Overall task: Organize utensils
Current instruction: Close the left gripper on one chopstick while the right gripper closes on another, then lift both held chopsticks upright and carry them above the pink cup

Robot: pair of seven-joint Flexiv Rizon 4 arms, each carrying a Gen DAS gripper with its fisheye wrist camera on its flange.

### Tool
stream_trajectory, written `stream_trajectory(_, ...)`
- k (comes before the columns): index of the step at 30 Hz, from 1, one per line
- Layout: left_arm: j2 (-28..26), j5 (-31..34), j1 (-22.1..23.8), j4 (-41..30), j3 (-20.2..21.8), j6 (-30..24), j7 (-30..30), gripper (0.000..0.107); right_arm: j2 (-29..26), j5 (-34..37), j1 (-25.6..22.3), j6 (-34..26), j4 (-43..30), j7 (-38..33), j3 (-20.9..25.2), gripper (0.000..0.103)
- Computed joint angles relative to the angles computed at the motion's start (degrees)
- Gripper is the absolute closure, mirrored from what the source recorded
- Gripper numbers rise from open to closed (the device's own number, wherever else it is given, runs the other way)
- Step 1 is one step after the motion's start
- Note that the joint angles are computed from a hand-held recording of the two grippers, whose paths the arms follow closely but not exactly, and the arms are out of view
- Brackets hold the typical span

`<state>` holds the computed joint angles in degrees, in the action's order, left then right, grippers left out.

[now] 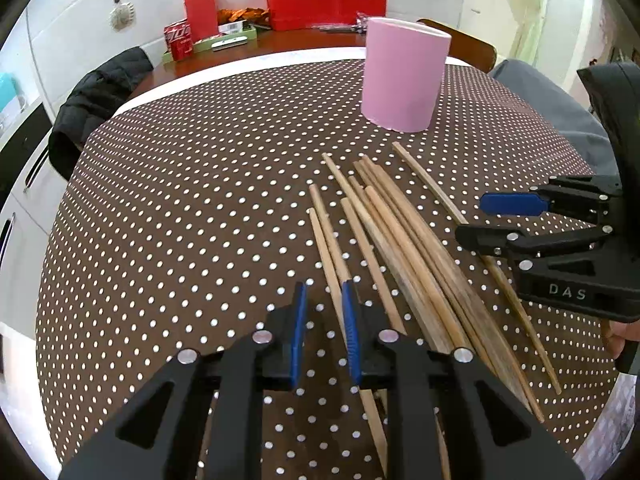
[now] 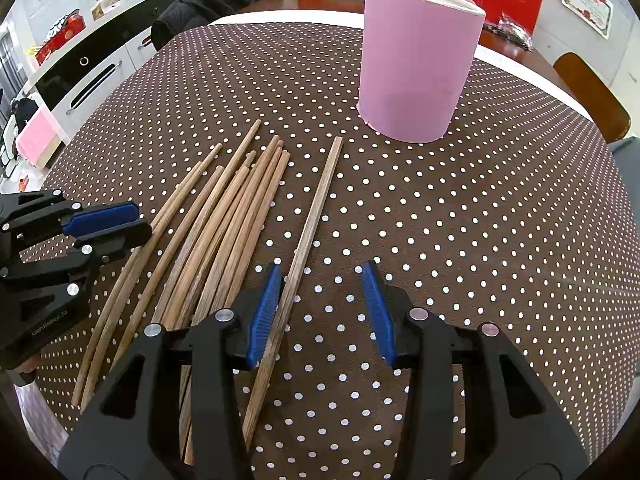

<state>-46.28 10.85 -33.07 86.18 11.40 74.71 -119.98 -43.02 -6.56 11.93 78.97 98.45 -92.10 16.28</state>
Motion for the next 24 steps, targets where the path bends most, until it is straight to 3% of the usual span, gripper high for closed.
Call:
stream_trajectory(3,0.80,0.31,-0.45,2.10,-0.03,1.26,-0.73,0.089,0.01,0.01,-0.01,0.00,0.03,-0.17,0.01,0.060)
stream_trajectory(11,-0.25,2.17,-3.58,-0.21,2.90,-1.88,-5.35,0.087,0.16,-0.73,1.22,0.58,0.49,0.39,-1.40,0.061)
stream_trajectory(13,-0.28,2.76,-3.59,-0.75,2.65,-2.63,-5.82,0.101,-0.28,-1.39,1.79,3.06,1.06,0.34,-2.10,0.068)
stream_trajectory(14,-0.22,2.82,-3.17,-0.80,2.08,-2.61,-5.83,0.102,-0.42,-1.37,1.73,3.26,0.95,0.78,-2.13,0.070)
stream_trajectory(15,-0.17,2.84,-2.74,-0.80,1.61,-2.44,-5.85,0.102,-0.54,-2.21,0.76,2.98,0.85,1.53,-1.34,0.087)
stream_trajectory(16,0.05,2.89,-2.50,-0.23,1.33,-1.64,-6.33,0.102,-0.96,-0.40,-1.49,1.52,-0.21,0.05,1.33,0.096)
stream_trajectory(20,1.21,3.23,-3.00,2.13,3.02,1.48,-9.74,0.102,-2.30,3.27,-7.40,0.42,-1.58,-3.60,7.63,0.097)
stream_trajectory(24,2.12,4.41,-5.51,3.69,7.32,4.76,-15.12,0.102,-3.33,7.99,-12.90,1.25,-2.38,-8.88,14.15,0.097)
